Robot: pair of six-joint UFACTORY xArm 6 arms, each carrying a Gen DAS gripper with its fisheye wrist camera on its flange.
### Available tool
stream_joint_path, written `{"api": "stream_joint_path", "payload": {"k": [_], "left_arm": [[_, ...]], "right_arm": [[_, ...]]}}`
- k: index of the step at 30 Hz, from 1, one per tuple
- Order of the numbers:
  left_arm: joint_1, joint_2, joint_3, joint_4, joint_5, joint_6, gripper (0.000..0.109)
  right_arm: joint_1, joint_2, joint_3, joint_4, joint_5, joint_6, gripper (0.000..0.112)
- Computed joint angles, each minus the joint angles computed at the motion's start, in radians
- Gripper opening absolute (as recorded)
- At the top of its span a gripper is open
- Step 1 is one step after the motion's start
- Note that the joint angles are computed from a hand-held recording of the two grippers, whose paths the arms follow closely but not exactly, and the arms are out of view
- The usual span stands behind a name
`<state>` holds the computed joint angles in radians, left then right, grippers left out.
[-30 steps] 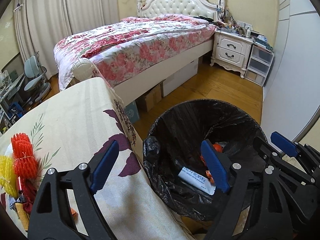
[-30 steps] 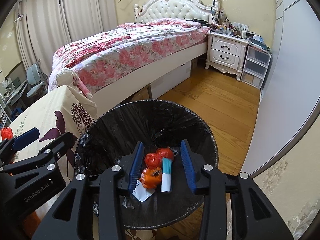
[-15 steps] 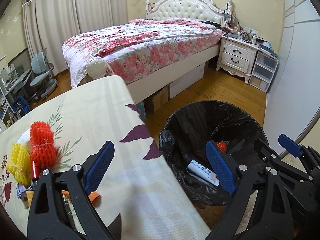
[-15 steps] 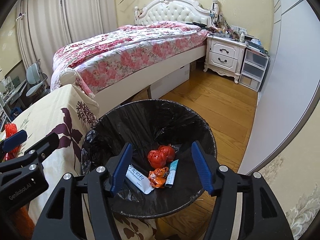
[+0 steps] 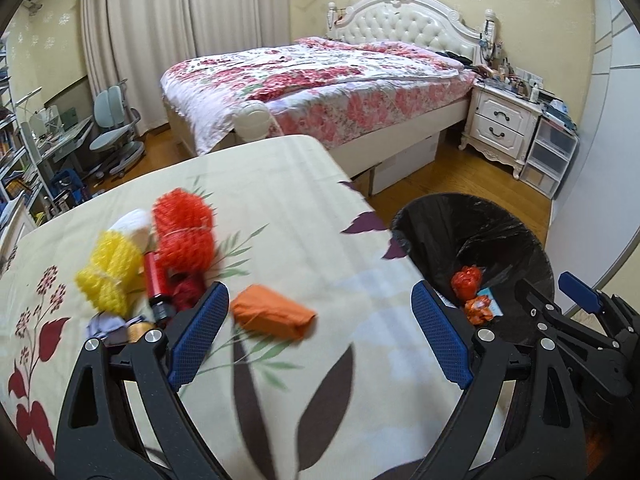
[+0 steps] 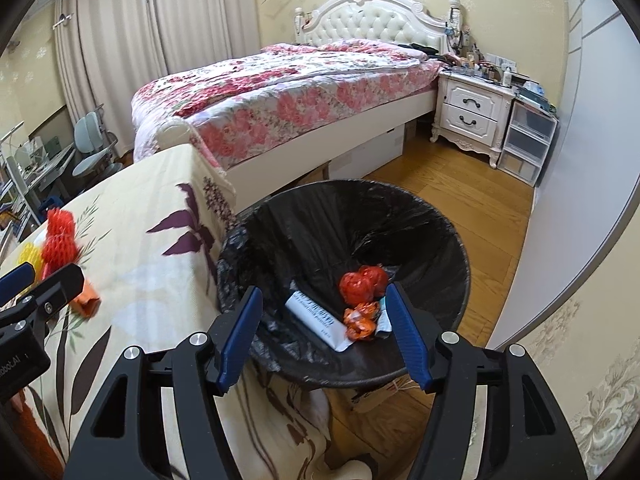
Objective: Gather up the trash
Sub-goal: 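Move both tools back to the bed and grasp the brown bottle with the left gripper, then grasp the orange packet with the right gripper while the left gripper holds the brown bottle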
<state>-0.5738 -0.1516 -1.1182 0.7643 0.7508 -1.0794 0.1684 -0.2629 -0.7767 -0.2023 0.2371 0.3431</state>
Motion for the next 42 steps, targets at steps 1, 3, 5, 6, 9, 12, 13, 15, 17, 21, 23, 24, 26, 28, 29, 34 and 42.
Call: {"api": "stream_joint_path", "payload": {"k": [1,3,5,6,9,12,13,15,17,21,23,24,26,28,29,34,42], "left_arm": [[0.002,-0.020,0.020,0.002,0.008,-0.004,0.090],[0.007,-0.056,0.054,0.003,0.017,-0.010,0.090],[0.015,-0.092,0.091,0.000,0.028,-0.015,0.090],[0.020,-0.109,0.108,0.000,0.031,-0.018,0.090],[0.035,-0.158,0.153,-0.003,0.051,-0.026,0.090],[0.049,-0.204,0.193,-0.008,0.070,-0.037,0.090],[0.057,-0.220,0.207,-0.011,0.077,-0.041,0.090],[0.065,-0.247,0.232,-0.015,0.087,-0.053,0.090],[0.080,-0.276,0.261,-0.025,0.093,-0.059,0.090],[0.115,-0.297,0.292,-0.063,0.085,-0.037,0.081],[0.132,-0.295,0.302,-0.097,0.070,-0.015,0.076],[0.144,-0.294,0.307,-0.120,0.057,0.002,0.074],[0.156,-0.292,0.315,-0.152,0.040,0.027,0.067],[0.167,-0.288,0.323,-0.183,0.022,0.054,0.057],[0.171,-0.288,0.326,-0.199,0.013,0.066,0.054],[0.172,-0.299,0.343,-0.192,-0.011,0.092,0.028],[0.190,-0.356,0.398,-0.217,-0.051,0.105,0.027]], "right_arm": [[0.009,-0.004,0.004,0.001,0.001,-0.003,0.063],[0.027,-0.012,0.012,0.007,0.004,-0.010,0.063],[0.045,-0.018,0.017,0.022,0.007,-0.025,0.063],[0.053,-0.020,0.019,0.028,0.008,-0.032,0.063],[0.078,-0.024,0.023,0.034,0.010,-0.039,0.063],[0.102,-0.023,0.022,0.052,0.013,-0.053,0.063],[0.110,-0.023,0.021,0.062,0.014,-0.062,0.063],[0.128,-0.019,0.018,0.058,0.018,-0.058,0.063],[0.144,-0.017,0.016,0.051,0.019,-0.054,0.063],[0.176,-0.005,0.002,0.037,0.025,-0.046,0.063],[0.189,-0.001,-0.003,0.035,0.028,-0.048,0.063],[0.195,0.003,-0.007,0.035,0.030,-0.051,0.063],[0.207,0.011,-0.016,0.031,0.032,-0.052,0.063],[0.219,0.018,-0.025,0.028,0.035,-0.054,0.063],[0.225,0.022,-0.029,0.029,0.036,-0.058,0.063],[0.253,0.037,-0.046,0.043,0.038,-0.077,0.063],[0.305,0.085,-0.100,0.086,0.054,-0.129,0.063]]}}
